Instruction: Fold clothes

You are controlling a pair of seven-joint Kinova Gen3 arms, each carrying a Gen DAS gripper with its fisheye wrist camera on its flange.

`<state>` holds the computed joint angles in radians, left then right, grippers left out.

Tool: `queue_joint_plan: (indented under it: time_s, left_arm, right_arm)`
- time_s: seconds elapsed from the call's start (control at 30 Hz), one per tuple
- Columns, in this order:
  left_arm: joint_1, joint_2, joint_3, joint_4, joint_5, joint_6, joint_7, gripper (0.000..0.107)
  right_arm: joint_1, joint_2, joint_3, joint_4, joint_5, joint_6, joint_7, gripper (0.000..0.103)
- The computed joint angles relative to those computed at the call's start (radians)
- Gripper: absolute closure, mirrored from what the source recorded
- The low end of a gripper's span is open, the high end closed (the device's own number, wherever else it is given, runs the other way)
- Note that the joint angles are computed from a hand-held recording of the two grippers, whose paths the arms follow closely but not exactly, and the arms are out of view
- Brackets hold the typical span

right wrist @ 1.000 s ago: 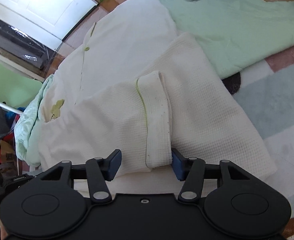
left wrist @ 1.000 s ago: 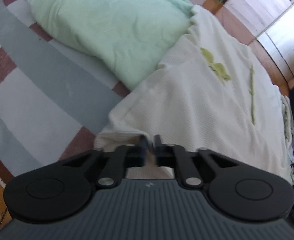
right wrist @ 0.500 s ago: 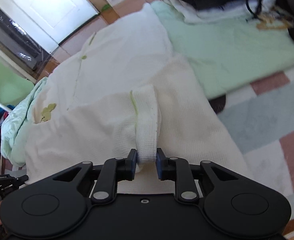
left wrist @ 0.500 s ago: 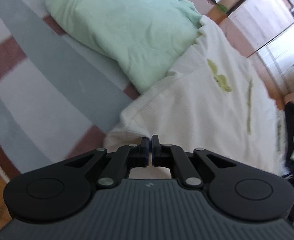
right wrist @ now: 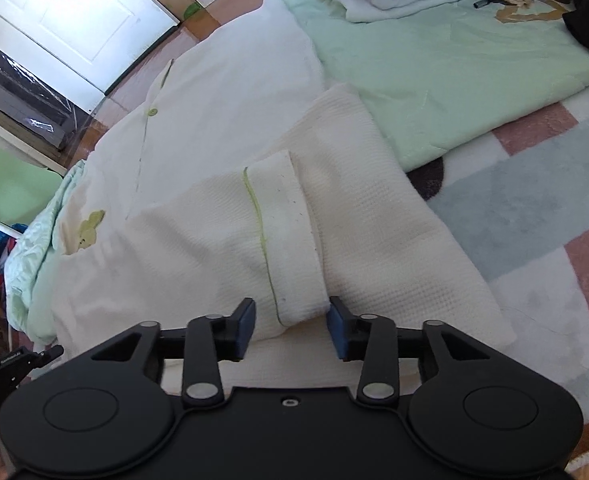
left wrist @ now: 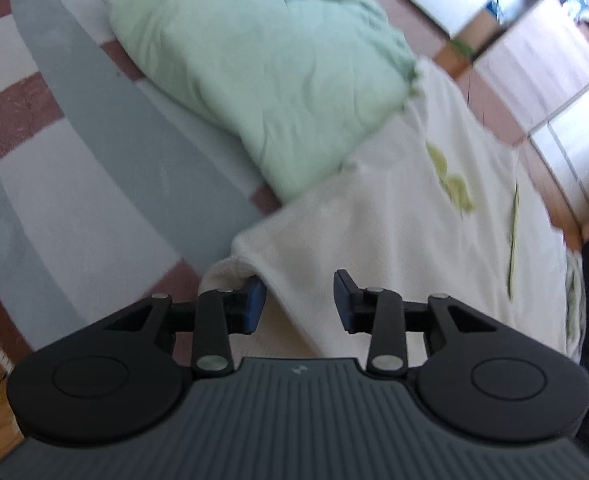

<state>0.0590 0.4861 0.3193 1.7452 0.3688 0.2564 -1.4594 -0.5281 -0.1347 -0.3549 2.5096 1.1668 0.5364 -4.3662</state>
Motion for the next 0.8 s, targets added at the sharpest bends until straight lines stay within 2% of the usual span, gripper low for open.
queue_joint_plan:
  time_s: [0.03, 0.07, 0.1, 0.17, 0.23, 0.27, 0.3, 0.43, 0.53, 0.6, 0.63, 0.7, 0.8]
  left_arm:
    - [-0.022, 0.008, 0.024, 0.001, 0.007, -0.013, -0.014, 0.075]
    - [-0.035, 0.01, 0.037, 0.006, 0.029, -0.023, -0.037, 0.086]
    - [-0.046, 0.008, 0.051, 0.017, 0.046, -0.048, -0.068, 0.105]
    - [-0.074, 0.007, 0.092, 0.043, 0.046, -0.113, -0.099, 0.106]
    - [-0.084, -0.027, 0.104, 0.092, 0.019, -0.194, -0.067, 0.106]
    - [-0.117, -0.042, 0.134, 0.118, -0.01, -0.235, -0.038, 0.106]
    - [-0.163, -0.05, 0.175, 0.145, -0.023, -0.275, 0.0, 0.106]
    - [-0.349, -0.01, 0.327, 0.209, 0.015, -0.331, 0.162, 0.106]
    - [-0.482, 0.088, 0.45, 0.233, 0.023, -0.336, 0.283, 0.106]
    - [-0.526, 0.12, 0.5, 0.251, -0.013, -0.363, 0.344, 0.106]
    - [-0.529, 0.118, 0.5, 0.248, -0.031, -0.356, 0.355, 0.106]
    - [-0.49, 0.086, 0.45, 0.219, -0.072, -0.314, 0.356, 0.106]
    - [-0.456, 0.058, 0.396, 0.163, -0.121, -0.202, 0.368, 0.106]
  right_arm:
    - [0.023, -0.003, -0.008, 0.003, 0.012, -0.017, -0.004, 0.05]
    - [0.065, -0.003, -0.027, 0.001, 0.018, -0.037, 0.008, 0.048]
    - [0.111, -0.005, -0.047, -0.002, 0.013, -0.063, 0.037, 0.045]
    - [0.204, -0.007, -0.108, -0.018, -0.037, -0.087, 0.118, 0.044]
    - [0.267, -0.001, -0.159, -0.043, -0.098, -0.083, 0.2, 0.047]
    - [0.271, 0.002, -0.168, -0.055, -0.115, -0.068, 0.24, 0.057]
    - [0.257, 0.017, -0.177, -0.079, -0.115, -0.036, 0.281, 0.087]
    - [0.168, 0.07, -0.223, -0.173, -0.071, 0.126, 0.444, 0.087]
    - [0.155, 0.134, -0.225, -0.235, -0.14, 0.177, 0.566, 0.087]
    - [0.114, 0.185, -0.193, -0.266, -0.212, 0.226, 0.647, 0.087]
    - [0.115, 0.189, -0.193, -0.268, -0.246, 0.23, 0.685, 0.087]
    - [0.141, 0.157, -0.2, -0.25, -0.289, 0.191, 0.712, 0.085]
    - [0.133, 0.11, -0.166, -0.204, -0.282, 0.133, 0.672, 0.08]
